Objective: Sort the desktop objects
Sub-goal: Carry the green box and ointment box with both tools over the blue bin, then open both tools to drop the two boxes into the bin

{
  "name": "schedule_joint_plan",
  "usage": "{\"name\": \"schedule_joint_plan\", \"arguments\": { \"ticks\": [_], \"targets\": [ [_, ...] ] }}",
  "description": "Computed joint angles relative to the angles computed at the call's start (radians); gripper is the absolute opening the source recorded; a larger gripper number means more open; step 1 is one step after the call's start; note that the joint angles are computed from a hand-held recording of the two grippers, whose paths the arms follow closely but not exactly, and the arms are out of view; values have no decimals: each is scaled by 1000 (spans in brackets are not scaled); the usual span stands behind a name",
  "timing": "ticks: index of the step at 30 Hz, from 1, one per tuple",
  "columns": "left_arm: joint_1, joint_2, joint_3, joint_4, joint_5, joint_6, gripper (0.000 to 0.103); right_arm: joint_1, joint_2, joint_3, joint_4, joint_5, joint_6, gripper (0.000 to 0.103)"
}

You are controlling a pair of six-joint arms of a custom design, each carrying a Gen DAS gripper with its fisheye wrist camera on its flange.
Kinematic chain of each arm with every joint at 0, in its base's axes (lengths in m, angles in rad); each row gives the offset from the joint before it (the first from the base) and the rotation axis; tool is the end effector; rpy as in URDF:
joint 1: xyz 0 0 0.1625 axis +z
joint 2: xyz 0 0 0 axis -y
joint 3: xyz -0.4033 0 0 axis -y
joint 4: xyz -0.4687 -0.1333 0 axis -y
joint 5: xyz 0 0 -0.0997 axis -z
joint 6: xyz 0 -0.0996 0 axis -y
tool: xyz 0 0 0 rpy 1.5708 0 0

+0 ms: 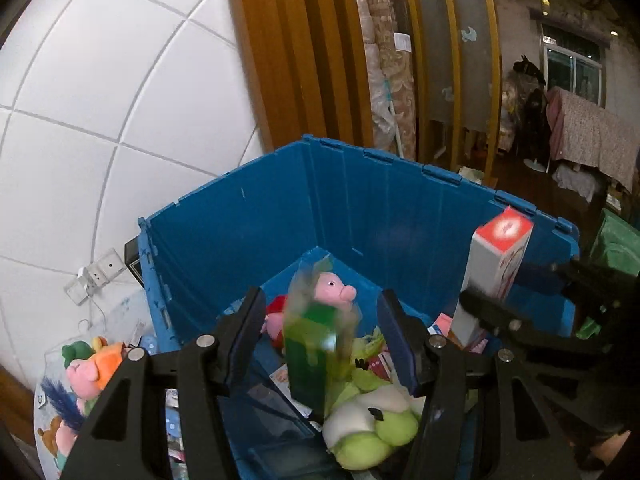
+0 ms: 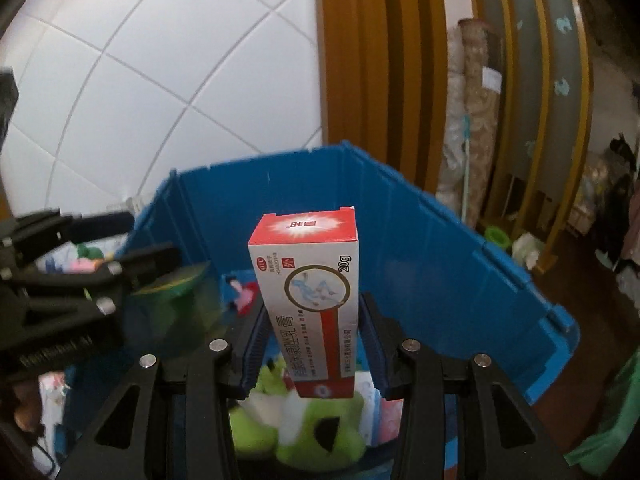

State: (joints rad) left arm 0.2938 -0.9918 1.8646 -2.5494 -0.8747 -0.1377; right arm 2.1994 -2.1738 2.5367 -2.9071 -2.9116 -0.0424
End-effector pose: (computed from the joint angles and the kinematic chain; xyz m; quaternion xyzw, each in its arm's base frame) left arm -0.5451 -0.3709 0.0755 0.4911 0.8002 -0.2591 0.2266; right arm 0.1966 -0.2086 0.3980 -0.0464 -0.7496 0.5095 0.4198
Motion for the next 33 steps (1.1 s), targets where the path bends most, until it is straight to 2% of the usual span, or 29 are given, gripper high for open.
{"name": "schedule_joint_plan", "arguments": {
  "ticks": [6, 8, 13, 15, 17, 21, 23, 25, 27, 29, 31, 33],
  "targets": [
    [-6, 22, -9, 2, 3, -15, 57, -59, -33, 18, 10, 70, -22, 42],
    [-4, 28, -13, 8, 10, -20, 57, -95, -41, 23, -31, 101, -75, 42],
    [4, 27, -15, 29, 15, -45, 57, -125, -30, 20, -36, 119, -93, 42],
    [6, 24, -12, 31, 20, -51, 61, -133, -27, 17, -31, 118, -96, 42],
    [5, 22, -7, 22, 26, -49, 72, -140, -19, 13, -21, 111, -96, 43],
    [4, 16, 2, 12, 29, -47, 75, -164, -30, 14, 30, 109, -71, 44],
    [5, 12, 4, 13, 28, -54, 75, -164, -28, 16, 26, 102, -72, 49],
    [5, 7, 7, 16, 30, -62, 75, -157, -19, 14, 14, 86, -72, 77],
    [4, 0, 13, 13, 32, -68, 75, -141, -5, 11, -16, 62, -88, 88],
    [1, -8, 22, 7, 36, -74, 76, -124, 14, 5, -41, 32, -103, 93],
    [-2, -19, 33, -4, 45, -74, 76, -104, 30, 1, -66, 8, -107, 103],
    [-7, -32, 47, -16, 60, -76, 76, -82, 48, -3, -87, -15, -109, 103]
  ]
}}
